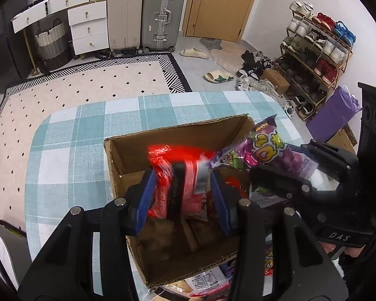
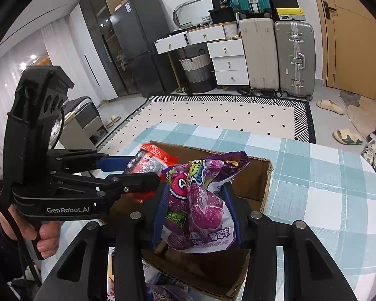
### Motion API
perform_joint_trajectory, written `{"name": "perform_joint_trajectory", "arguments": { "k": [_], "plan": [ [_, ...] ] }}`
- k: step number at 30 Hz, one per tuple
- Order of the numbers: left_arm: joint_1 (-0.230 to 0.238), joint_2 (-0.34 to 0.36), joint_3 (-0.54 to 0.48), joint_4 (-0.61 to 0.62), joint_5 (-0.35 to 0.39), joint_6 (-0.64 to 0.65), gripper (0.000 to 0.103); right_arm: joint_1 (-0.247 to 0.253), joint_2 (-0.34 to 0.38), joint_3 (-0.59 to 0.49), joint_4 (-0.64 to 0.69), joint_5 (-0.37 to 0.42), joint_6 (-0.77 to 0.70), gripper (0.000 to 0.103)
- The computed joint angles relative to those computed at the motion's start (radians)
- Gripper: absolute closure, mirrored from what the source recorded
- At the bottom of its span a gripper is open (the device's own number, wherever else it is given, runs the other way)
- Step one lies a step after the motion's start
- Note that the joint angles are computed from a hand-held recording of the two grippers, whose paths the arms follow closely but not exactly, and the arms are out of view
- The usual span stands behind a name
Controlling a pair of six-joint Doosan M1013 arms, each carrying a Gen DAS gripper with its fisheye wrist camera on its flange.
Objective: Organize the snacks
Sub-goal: 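Carry both bags over the box and open both tools to drop them in, then withdraw both open tools from above the box back over the snack pile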
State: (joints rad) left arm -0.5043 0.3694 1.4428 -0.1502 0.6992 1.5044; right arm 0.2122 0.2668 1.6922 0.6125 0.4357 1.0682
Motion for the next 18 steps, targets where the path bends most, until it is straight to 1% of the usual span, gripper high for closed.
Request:
{"name": "perform_joint_trajectory", "arguments": {
  "k": [3, 4, 5, 6, 7, 8, 9, 10, 11, 13, 16, 17, 18],
  "plan": [
    [0.002, -0.001, 0.005, -0.018, -0.002, 0.003, 0.061, -0.004, -0.004, 0.009, 0.026, -0.005, -0.012, 0.058],
    [0.000, -0.003, 0.008, -0.014, -0.003, 0.002, 0.060, -0.004, -0.009, 0.014, 0.026, -0.011, -0.015, 0.056],
    [-0.003, -0.007, 0.013, -0.005, -0.007, 0.001, 0.059, -0.001, -0.015, 0.020, 0.009, -0.026, -0.005, 0.050],
    [-0.011, -0.016, 0.022, 0.031, -0.018, -0.018, 0.053, 0.003, -0.029, 0.032, -0.013, -0.052, 0.003, 0.049],
    [-0.020, -0.027, 0.032, 0.076, -0.029, -0.050, 0.045, 0.004, -0.035, 0.036, -0.014, -0.061, -0.003, 0.048],
    [-0.029, -0.042, 0.050, 0.121, -0.057, -0.079, 0.041, 0.005, -0.047, 0.047, -0.008, -0.079, -0.020, 0.045],
    [-0.035, -0.058, 0.066, 0.144, -0.081, -0.093, 0.033, 0.008, -0.057, 0.056, -0.006, -0.092, -0.025, 0.040],
    [-0.040, -0.071, 0.080, 0.172, -0.102, -0.114, 0.024, 0.009, -0.068, 0.065, -0.002, -0.106, -0.032, 0.037],
    [-0.047, -0.085, 0.096, 0.208, -0.124, -0.142, 0.021, 0.011, -0.081, 0.078, 0.015, -0.120, -0.051, 0.033],
    [-0.065, -0.117, 0.129, 0.309, -0.172, -0.216, 0.021, 0.015, -0.111, 0.109, 0.091, -0.154, -0.129, 0.032],
    [-0.087, -0.153, 0.157, 0.438, -0.189, -0.319, 0.021, 0.022, -0.150, 0.143, 0.137, -0.182, -0.164, 0.030],
    [-0.092, -0.163, 0.166, 0.458, -0.191, -0.340, 0.021, 0.023, -0.164, 0.158, 0.178, -0.190, -0.196, 0.023],
    [-0.095, -0.175, 0.174, 0.466, -0.195, -0.351, 0.020, 0.023, -0.180, 0.171, 0.195, -0.194, -0.190, 0.013]
  ]
}}
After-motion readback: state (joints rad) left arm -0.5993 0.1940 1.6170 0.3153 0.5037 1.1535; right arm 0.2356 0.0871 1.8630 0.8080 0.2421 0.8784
